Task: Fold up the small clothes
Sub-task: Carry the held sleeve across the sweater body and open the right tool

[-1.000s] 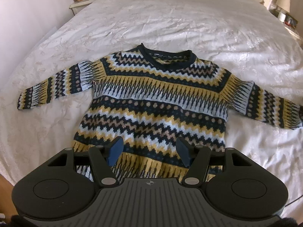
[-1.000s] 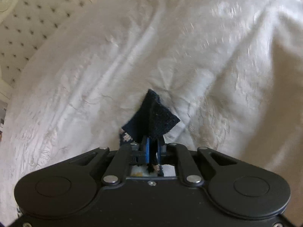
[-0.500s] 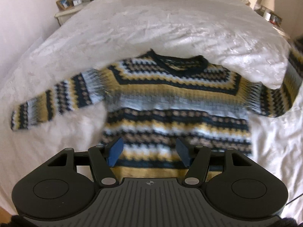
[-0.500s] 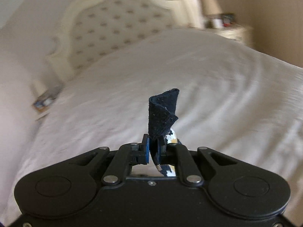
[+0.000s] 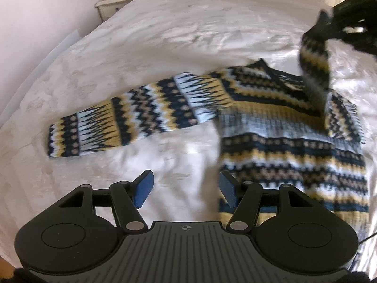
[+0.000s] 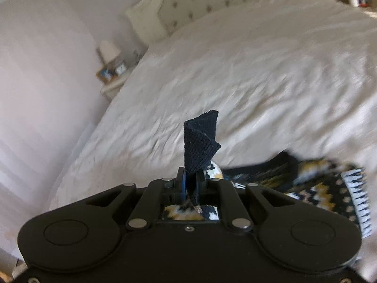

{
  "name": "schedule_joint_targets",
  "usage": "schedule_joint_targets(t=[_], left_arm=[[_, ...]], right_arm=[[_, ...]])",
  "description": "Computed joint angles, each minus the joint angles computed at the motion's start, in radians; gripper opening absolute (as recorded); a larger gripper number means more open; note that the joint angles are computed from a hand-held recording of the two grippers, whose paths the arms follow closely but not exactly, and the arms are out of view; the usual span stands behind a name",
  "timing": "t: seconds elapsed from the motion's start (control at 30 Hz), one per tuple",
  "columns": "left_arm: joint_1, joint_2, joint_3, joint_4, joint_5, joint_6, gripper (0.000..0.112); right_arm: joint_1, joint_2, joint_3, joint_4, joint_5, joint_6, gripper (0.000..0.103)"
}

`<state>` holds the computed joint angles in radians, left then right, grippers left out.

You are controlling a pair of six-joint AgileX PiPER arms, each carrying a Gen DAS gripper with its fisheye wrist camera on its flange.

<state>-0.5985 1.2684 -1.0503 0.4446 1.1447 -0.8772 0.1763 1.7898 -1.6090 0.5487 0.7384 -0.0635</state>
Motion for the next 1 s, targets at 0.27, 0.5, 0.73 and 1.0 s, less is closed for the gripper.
schedule_joint_targets(t=[0.27,0.5,0.73,1.0], left_arm=[[0.190,-0.058,0.072,-0.076,-0.056,0.132,0.060],[0.261,-0.048,0.087,-0.128,-0.104,0.221,0.060],[0.256,0.015,0.066,-0.187,-0.173,0.279,0.060],[0.134,0.100,0.097,-0.243,-0.216,0.311,0.060]], right_arm=[[0.213,0.147,-0.056,-0.172,-0.027,0.216,0.018],[0.245,0.154,0.014,-0.082,-0.123,0.133,0.053],[0.196,-0.009,0.222,-0.183,-0.127,0.178,0.061],[0.068,-0.301,0.620,-0.361,-0.039,0.254,0.061]])
